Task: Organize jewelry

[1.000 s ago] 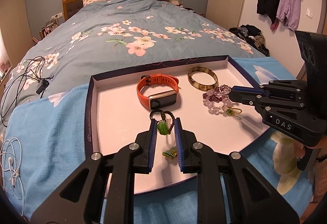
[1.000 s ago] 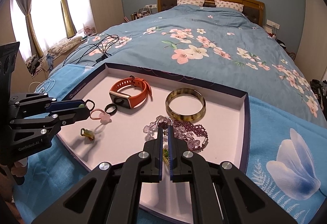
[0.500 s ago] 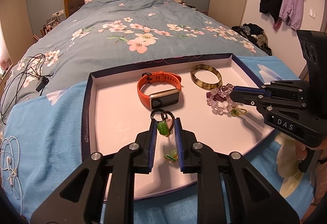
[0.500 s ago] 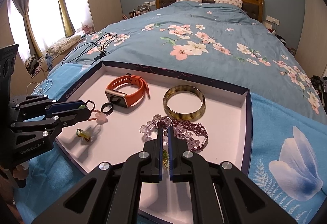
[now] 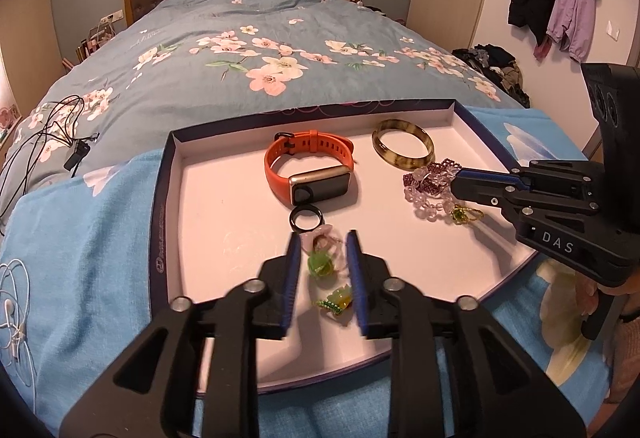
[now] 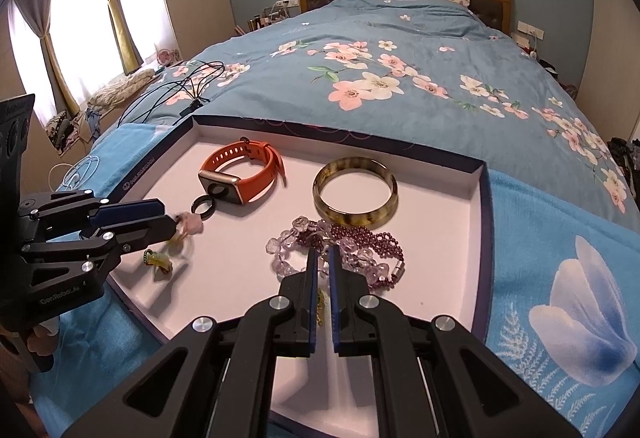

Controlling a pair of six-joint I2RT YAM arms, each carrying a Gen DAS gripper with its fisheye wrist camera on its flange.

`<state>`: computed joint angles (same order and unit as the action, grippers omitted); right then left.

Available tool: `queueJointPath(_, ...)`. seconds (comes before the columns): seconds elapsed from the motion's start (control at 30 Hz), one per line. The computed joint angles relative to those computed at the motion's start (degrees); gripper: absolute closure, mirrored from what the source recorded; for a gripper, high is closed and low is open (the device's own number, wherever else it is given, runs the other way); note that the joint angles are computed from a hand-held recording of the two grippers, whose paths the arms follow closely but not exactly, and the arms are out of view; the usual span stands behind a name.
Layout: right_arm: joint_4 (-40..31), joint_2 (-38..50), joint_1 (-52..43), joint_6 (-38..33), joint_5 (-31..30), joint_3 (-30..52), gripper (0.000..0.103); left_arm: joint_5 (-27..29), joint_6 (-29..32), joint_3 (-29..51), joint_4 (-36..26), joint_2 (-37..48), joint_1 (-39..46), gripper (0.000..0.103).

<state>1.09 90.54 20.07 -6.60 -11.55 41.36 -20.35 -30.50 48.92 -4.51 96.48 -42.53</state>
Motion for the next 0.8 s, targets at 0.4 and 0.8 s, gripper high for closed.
queueJointPath(0.4, 3.2, -20.76, -0.91, 2.98, -1.13, -14.45, 0.042, -13.34, -4.93, -7.58, -2.39, -12.03, -9.03, 0.016)
queueJointPath(0.8, 2.39, -45.46, 7.05, 7.83, 9.54, -27.93, 0.007, -40.21, -25.45, -9.49, -20.35, -20.68, -29.02, 0.005)
